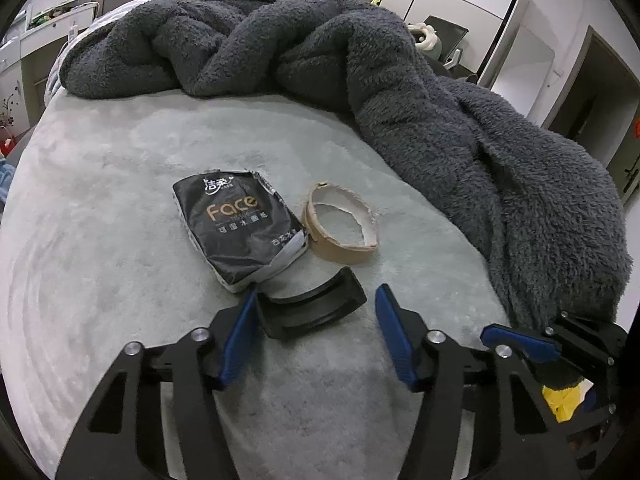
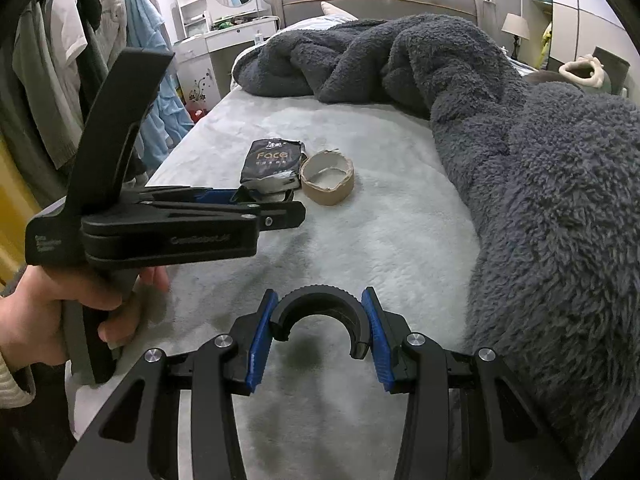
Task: Collect trash
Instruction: 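Lift the black piece with the right gripper and carry it over the bin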
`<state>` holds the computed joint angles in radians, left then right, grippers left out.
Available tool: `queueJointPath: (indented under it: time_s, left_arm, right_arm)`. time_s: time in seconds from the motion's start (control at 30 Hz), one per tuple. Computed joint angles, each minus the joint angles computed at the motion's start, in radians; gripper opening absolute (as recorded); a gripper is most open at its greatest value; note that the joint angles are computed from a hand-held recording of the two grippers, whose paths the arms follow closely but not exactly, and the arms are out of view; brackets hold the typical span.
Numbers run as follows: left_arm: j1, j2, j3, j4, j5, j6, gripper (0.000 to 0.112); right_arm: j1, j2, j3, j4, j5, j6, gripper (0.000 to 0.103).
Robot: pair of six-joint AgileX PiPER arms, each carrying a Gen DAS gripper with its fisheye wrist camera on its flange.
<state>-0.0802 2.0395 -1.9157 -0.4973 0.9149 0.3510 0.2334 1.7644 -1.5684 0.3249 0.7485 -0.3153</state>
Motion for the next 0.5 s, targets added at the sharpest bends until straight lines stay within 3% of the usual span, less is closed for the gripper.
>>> queueJointPath:
  time_s: [0.2,0.5]
  left_arm:
    - [0.009,-0.006,0.005,-0.022,0.007,0.025,0.046]
    - [0.04,-0.098,0.081,-0.036,-0.005,0.082,0.045]
  right_arm:
    - [0.013,0.028,-0.049,-0.012,0.018,0.028,0.044]
    - [0.022,0.03,-0.093,0.008,0.023,0.052,0.044]
